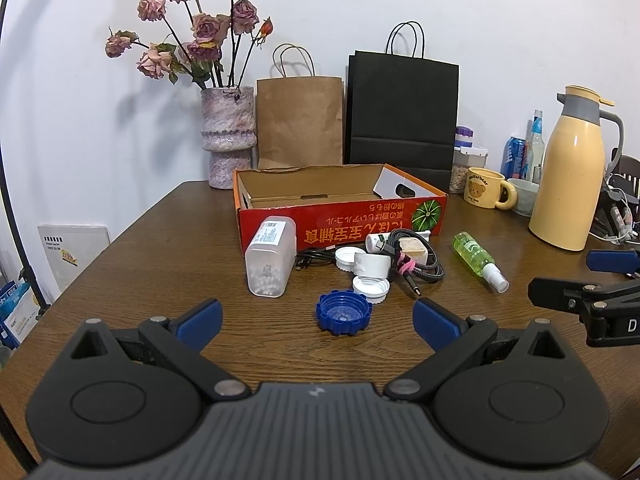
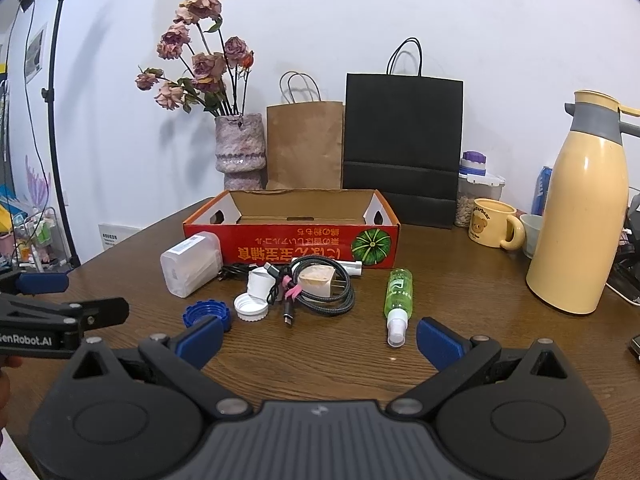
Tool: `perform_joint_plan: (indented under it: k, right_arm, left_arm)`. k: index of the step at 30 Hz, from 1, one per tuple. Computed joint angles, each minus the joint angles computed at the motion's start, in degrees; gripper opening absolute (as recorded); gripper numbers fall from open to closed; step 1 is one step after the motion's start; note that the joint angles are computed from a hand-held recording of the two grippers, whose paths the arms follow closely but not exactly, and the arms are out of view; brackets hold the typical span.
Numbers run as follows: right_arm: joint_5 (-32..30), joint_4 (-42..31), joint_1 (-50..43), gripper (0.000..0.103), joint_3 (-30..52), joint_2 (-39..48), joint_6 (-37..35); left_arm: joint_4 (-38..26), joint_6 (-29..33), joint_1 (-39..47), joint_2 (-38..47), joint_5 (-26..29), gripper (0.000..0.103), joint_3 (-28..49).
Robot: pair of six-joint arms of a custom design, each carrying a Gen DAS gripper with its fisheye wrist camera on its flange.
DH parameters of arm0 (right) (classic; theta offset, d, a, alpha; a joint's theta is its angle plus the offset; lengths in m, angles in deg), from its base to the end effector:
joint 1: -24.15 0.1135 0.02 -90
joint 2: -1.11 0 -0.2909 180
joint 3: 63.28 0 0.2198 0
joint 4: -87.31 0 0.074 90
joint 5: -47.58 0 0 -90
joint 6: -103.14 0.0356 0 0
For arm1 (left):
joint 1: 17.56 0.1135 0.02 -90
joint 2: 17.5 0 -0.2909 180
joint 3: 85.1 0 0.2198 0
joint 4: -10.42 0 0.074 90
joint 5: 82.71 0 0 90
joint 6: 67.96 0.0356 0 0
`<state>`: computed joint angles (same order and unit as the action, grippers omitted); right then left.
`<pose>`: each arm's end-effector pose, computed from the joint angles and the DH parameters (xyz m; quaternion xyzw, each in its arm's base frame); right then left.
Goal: Organize rigid objects
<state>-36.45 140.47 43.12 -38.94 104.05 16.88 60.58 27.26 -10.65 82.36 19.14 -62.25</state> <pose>0.2162 0.0704 0.1346 -0.0843 0.8405 0.0618 0.5316 0.2156 0.0188 0.1368 0.0415 0.8481 -0.0324 0.5272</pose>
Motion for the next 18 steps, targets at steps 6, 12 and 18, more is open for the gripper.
perform_joint_plan:
  k: [6, 12, 18]
  right_arm:
    - [-1.3, -0.5, -1.8, 0.103, 1.5, 1.5, -1.2]
    - [-3.9, -0.4, -5.4, 0.103, 3.7, 4.4, -2.6]
    - [-6.5, -0.5, -9.5, 0.103, 7.3, 8.5, -4.5]
  left_arm:
    - [-1.0, 0.9, -1.3, 1.8, -1.5, 0.103, 2.2]
    - [-4.7, 1.6, -2.5, 4.8, -2.5, 0.103, 7.3]
    - [-10.1, 0.6, -4.3, 8.7, -4.3, 0.103, 13.8]
